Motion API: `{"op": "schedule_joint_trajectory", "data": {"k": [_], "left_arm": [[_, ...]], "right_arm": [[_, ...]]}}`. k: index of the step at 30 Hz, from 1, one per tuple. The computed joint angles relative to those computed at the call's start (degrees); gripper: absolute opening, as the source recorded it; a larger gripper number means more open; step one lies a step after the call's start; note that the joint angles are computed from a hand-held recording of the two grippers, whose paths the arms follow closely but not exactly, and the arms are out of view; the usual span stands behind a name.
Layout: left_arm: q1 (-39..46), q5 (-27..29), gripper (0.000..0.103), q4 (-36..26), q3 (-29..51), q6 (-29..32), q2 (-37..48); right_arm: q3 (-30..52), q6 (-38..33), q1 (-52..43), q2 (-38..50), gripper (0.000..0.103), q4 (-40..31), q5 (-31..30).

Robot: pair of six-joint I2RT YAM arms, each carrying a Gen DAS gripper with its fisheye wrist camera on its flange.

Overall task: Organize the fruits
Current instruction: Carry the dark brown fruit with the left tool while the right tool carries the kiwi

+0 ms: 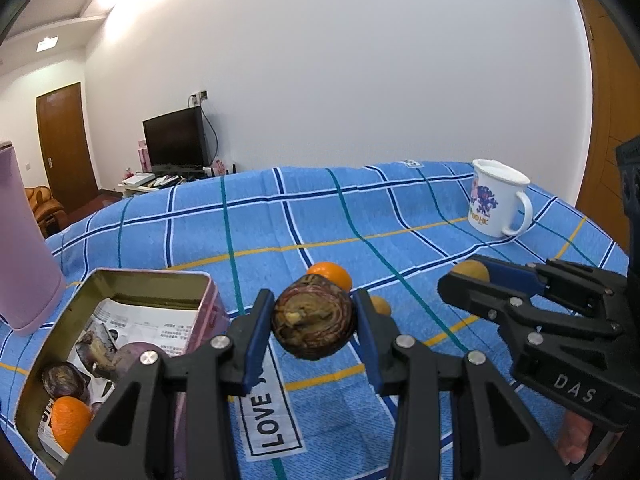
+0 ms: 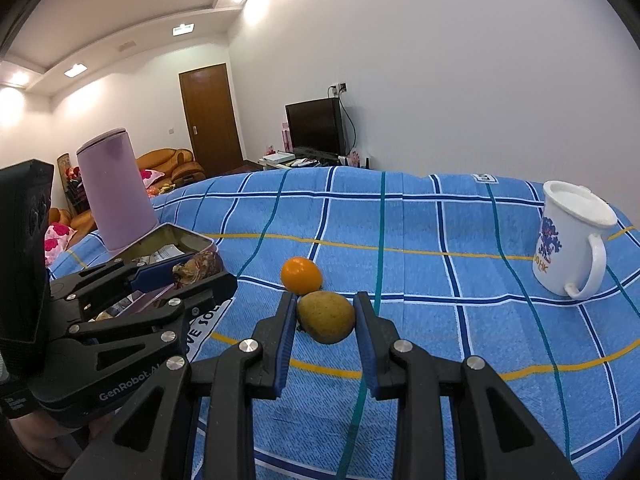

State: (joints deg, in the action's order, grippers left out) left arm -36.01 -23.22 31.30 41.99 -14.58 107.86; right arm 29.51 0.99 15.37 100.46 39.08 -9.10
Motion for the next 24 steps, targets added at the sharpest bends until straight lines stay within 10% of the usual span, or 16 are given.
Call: {"op": "schedule_joint_trajectory", "data": {"k": [24], "left_arm": [[-1.0,-2.4,0.042,5.2,-3.3,0.6,-1.3]], "right_arm": [[-3.8,-0.9,0.5,-1.9,0.031,6.1,0.7]]}}
